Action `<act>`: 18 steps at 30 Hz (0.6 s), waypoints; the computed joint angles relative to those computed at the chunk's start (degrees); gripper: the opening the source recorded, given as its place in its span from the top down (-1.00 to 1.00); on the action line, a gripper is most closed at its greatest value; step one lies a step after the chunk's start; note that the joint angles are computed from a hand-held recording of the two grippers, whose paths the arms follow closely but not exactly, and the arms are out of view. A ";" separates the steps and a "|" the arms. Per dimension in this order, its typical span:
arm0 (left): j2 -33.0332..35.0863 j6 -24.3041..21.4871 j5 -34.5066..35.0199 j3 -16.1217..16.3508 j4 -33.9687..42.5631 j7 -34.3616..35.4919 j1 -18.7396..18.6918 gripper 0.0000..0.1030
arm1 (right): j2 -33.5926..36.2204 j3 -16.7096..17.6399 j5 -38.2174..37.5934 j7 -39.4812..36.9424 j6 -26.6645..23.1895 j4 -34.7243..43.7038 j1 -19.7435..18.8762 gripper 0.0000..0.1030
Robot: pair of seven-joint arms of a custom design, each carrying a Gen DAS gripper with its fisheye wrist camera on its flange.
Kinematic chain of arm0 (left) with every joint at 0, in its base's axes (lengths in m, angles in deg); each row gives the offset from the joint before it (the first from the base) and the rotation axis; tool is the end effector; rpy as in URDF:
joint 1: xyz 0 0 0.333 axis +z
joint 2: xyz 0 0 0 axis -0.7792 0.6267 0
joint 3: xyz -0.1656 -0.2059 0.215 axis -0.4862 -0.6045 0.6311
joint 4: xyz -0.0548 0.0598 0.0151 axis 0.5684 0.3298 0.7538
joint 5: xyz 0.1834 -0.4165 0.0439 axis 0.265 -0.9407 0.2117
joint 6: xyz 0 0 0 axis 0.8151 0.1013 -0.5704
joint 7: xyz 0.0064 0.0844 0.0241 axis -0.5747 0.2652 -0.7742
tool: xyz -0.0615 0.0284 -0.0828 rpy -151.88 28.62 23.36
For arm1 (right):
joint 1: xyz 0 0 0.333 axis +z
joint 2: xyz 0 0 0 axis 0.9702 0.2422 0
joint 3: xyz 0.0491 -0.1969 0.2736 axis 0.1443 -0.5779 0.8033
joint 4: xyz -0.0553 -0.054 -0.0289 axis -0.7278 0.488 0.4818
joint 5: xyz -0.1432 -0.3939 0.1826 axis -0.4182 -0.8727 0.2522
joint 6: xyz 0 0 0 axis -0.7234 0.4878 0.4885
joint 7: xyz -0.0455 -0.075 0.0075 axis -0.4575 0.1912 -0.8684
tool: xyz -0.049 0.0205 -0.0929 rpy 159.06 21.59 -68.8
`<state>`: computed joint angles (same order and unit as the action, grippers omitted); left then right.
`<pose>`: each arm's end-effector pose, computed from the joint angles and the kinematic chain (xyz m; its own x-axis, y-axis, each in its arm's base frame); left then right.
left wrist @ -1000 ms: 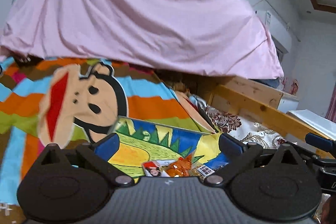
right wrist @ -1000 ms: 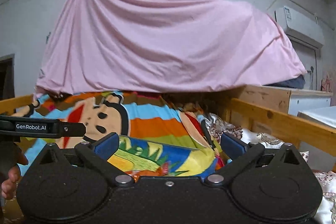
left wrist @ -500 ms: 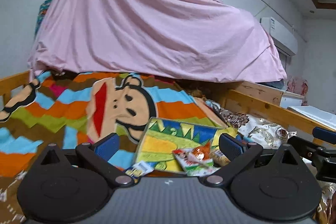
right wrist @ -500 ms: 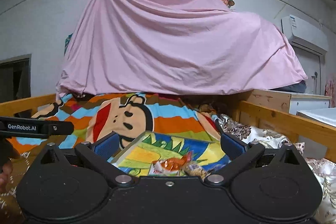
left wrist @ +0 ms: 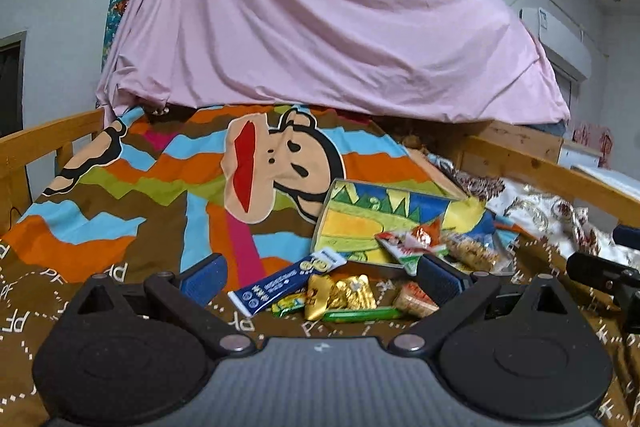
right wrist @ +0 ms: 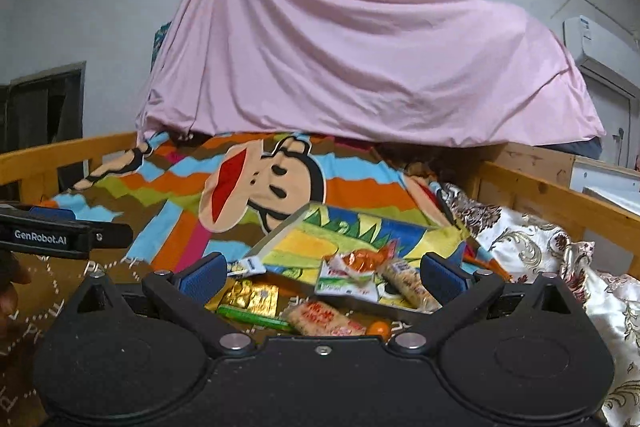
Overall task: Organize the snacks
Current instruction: 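Withdraw both open tools from the tray toward the snack pile, then move both open tools toward the rice-cracker bag and green stick snack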
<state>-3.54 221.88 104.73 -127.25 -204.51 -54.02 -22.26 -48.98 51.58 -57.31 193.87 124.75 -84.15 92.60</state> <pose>0.4021 -0.2299 0.5259 0.3356 -0.9364 0.1024 -0.3009 -0.2096 -0.9303 0.4807 0.2280 0.5433 0.5852 -0.8098 0.0413 -0.2152 -0.2042 -0.9550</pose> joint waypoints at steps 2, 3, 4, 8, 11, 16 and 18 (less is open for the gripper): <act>0.58 -0.56 -0.08 0.28 -0.40 0.25 -0.70 -0.99 | -0.06 -0.20 -1.13 0.93 -0.47 -0.09 0.50 -0.99; 1.03 -0.48 -0.15 0.53 -0.63 0.24 -1.05 -0.99 | 0.12 -0.73 -2.78 2.44 -0.93 0.39 1.06 -0.99; 1.42 -0.21 -0.18 0.95 -0.95 0.33 -1.46 -0.99 | 0.27 -1.11 -4.25 3.81 -1.40 0.82 1.41 -0.99; 2.53 -0.25 -0.28 1.77 -1.74 0.15 -2.47 -0.99 | 0.92 -1.65 -7.95 7.93 -2.63 1.98 1.97 -0.99; 3.27 -0.68 -0.19 2.16 -2.12 -0.07 -3.07 -0.99 | 1.59 -2.15 -13.23 13.28 -3.69 3.31 2.42 -0.99; 5.03 -1.46 0.68 2.77 -2.25 -0.41 -3.79 -0.99 | 2.97 -0.76 -21.68 21.93 -4.25 5.71 0.89 -0.99; 5.74 -1.48 1.10 3.07 -2.28 -0.53 -4.16 -0.99 | 3.46 0.40 -23.39 23.63 -4.16 6.32 -0.30 -0.99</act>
<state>2.20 220.40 105.83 -124.18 -206.79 -54.55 -26.42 -45.52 51.98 -80.70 217.50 120.58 -77.84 92.30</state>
